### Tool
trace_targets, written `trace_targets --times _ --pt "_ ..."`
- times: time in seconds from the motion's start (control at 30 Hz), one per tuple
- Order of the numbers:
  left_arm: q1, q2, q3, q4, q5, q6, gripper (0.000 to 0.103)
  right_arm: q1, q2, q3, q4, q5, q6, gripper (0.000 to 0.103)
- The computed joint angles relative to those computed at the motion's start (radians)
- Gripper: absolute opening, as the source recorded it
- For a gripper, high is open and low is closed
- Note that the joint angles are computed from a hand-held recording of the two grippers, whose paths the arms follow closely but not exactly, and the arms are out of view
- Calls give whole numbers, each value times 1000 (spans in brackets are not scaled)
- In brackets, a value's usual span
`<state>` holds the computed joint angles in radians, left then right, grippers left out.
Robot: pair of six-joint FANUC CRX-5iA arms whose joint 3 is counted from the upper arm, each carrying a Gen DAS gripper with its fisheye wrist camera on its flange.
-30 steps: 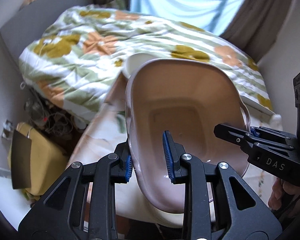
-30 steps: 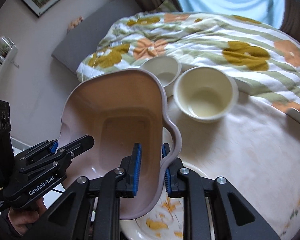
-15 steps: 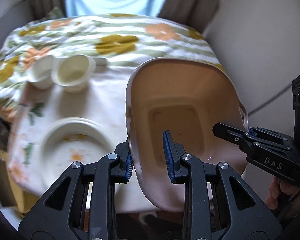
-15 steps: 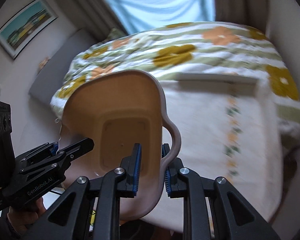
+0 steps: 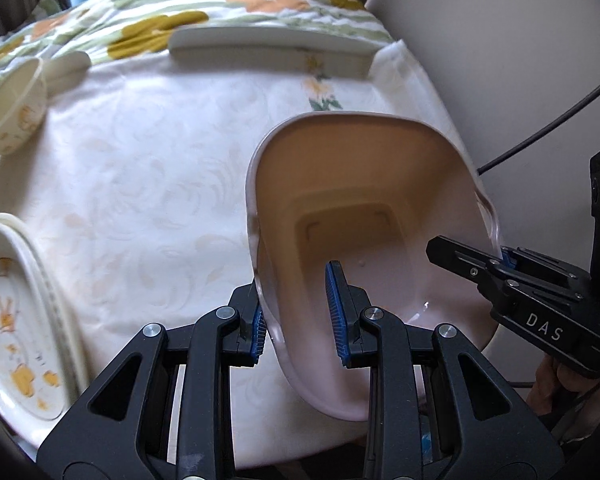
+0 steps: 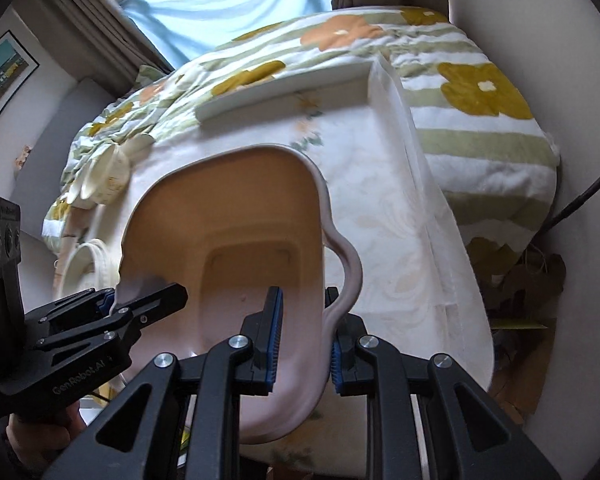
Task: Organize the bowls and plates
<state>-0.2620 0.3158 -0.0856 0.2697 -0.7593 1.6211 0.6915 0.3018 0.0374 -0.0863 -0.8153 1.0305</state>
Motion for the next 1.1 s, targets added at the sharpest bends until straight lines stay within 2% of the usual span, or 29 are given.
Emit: trace_targets --times 0.23,0.47,0.63,0.7,0.77,0.97,1.0,1.07,1.1 --pt "-7 30 16 -36 9 15 24 8 1 -55 18 75 -23 19" --pt "-10 37 31 -57 15 20 24 7 3 -60 12 76 -34 19" --pt "-26 70 91 -128 -39 64 24 -12 -8 -68 -46 105 -42 19" --pt "-29 79 99 -129 -49 61 24 -22 -6 -63 -75 105 -42 24" --pt "-36 89 116 -152 -65 74 24 -26 -8 -68 -86 116 -54 47" --pt "-47 105 140 -182 -74 86 27 -35 -8 -74 -110 133 -66 49" --pt "-47 107 139 -176 -70 77 32 -36 -7 -74 -113 134 -68 49" --pt "-53 113 149 -185 -74 79 60 -37 -9 -77 -117 139 -72 49" --pt "-60 111 155 -211 -74 100 83 -36 -10 -80 -115 143 -75 49"
